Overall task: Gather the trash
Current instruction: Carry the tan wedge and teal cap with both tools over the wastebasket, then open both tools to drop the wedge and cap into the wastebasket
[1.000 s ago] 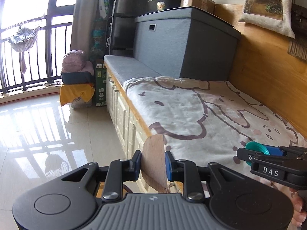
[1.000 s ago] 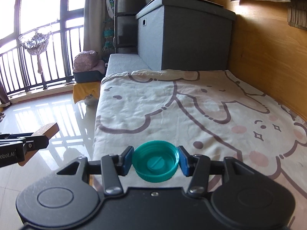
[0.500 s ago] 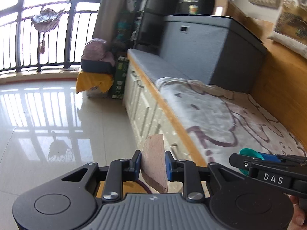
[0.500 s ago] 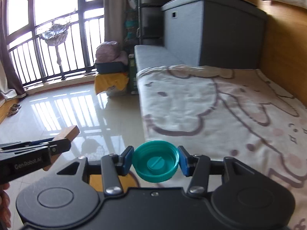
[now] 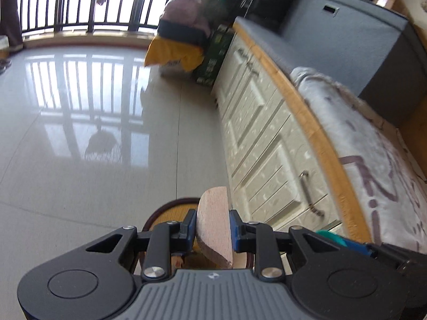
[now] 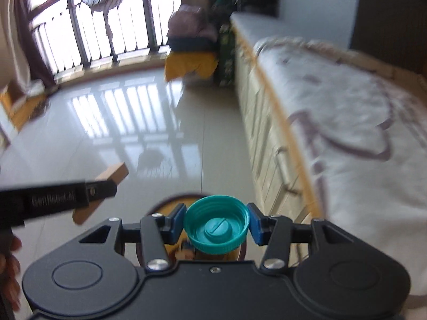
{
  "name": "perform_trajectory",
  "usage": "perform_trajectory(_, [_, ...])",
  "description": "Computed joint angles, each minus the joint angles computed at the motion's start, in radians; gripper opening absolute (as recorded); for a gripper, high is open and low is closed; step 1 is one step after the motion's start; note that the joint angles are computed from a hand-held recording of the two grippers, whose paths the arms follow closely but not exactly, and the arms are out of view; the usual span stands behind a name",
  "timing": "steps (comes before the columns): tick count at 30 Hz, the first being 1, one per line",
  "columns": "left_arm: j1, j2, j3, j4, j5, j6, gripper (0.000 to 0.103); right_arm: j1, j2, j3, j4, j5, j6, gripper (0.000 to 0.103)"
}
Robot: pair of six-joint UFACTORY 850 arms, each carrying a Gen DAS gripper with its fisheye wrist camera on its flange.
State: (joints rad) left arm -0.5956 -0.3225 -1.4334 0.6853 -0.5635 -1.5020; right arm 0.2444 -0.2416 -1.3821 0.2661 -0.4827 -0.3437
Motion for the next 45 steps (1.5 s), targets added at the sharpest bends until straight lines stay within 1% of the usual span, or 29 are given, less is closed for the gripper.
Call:
perform_trajectory(5, [0.031, -0.042, -0.008, -0.164, 0.012, 0.131, 0.027, -0.007, -0.067, -0.030, 0.011, -0.084, -0.037, 0.050])
perform_trajectory(9, [0.054, -0.071, -0.009, -0.305, 0.003, 0.232, 0.027, -0.008, -0.112, -0.055, 0.000, -0.121, -0.039, 0.050])
perform_trajectory(14, [0.083, -0.100, -0.011, -0.421, -0.008, 0.308, 0.027, -0.005, -0.166, -0.088, -0.006, -0.155, -0.048, 0.050])
perform_trajectory(20, [0.101, -0.134, -0.024, -0.505, 0.000, 0.330, 0.027, -0.001, -0.205, -0.115, 0.021, -0.180, -0.093, 0.050])
perform_trajectory(24, [0.102, -0.159, -0.045, -0.491, 0.006, 0.319, 0.027, -0.002, -0.224, -0.130, 0.030, -0.185, -0.102, 0.050])
perform_trajectory(26, [0.101, -0.162, -0.041, -0.465, 0.026, 0.285, 0.027, -0.004, -0.236, -0.139, 0.029, -0.188, -0.100, 0.050])
perform_trajectory(27, [0.102, -0.159, -0.032, -0.440, 0.043, 0.257, 0.029, -0.004, -0.240, -0.142, 0.028, -0.189, -0.096, 0.050])
perform_trajectory(28, [0.103, -0.159, -0.029, -0.417, 0.053, 0.232, 0.033, -0.005, -0.243, -0.144, 0.026, -0.190, -0.093, 0.050])
perform_trajectory(29, [0.104, -0.160, -0.031, -0.410, 0.051, 0.223, 0.036, -0.004, -0.248, -0.145, 0.027, -0.185, -0.090, 0.050])
perform_trajectory(31, [0.103, -0.168, -0.041, -0.396, 0.033, 0.213, 0.049, -0.006, -0.255, -0.150, 0.034, -0.185, -0.089, 0.050])
perform_trajectory(33, [0.103, -0.176, -0.049, -0.409, 0.009, 0.232, 0.051, -0.008, -0.265, -0.154, 0.043, -0.183, -0.094, 0.050])
perform_trajectory(36, [0.104, -0.185, -0.054, -0.433, -0.018, 0.259, 0.051, -0.006, -0.275, -0.159, 0.042, -0.177, -0.093, 0.050])
perform_trajectory(39, [0.105, -0.197, -0.069, -0.452, -0.059, 0.305, 0.053, -0.004, -0.279, -0.156, 0.054, -0.169, -0.108, 0.050])
perform_trajectory(41, [0.103, -0.204, -0.079, -0.459, -0.080, 0.330, 0.056, -0.005, -0.279, -0.150, 0.077, -0.158, -0.132, 0.050])
perform_trajectory(43, [0.103, -0.206, -0.083, -0.462, -0.090, 0.344, 0.062, -0.008, -0.279, -0.146, 0.121, -0.148, -0.172, 0.051])
perform_trajectory(44, [0.103, -0.207, -0.084, -0.461, -0.093, 0.348, 0.064, -0.010, -0.277, -0.142, 0.142, -0.143, -0.192, 0.052])
perform_trajectory(45, [0.103, -0.208, -0.087, -0.462, -0.097, 0.352, 0.068, -0.011, -0.277, -0.141, 0.156, -0.143, -0.204, 0.056])
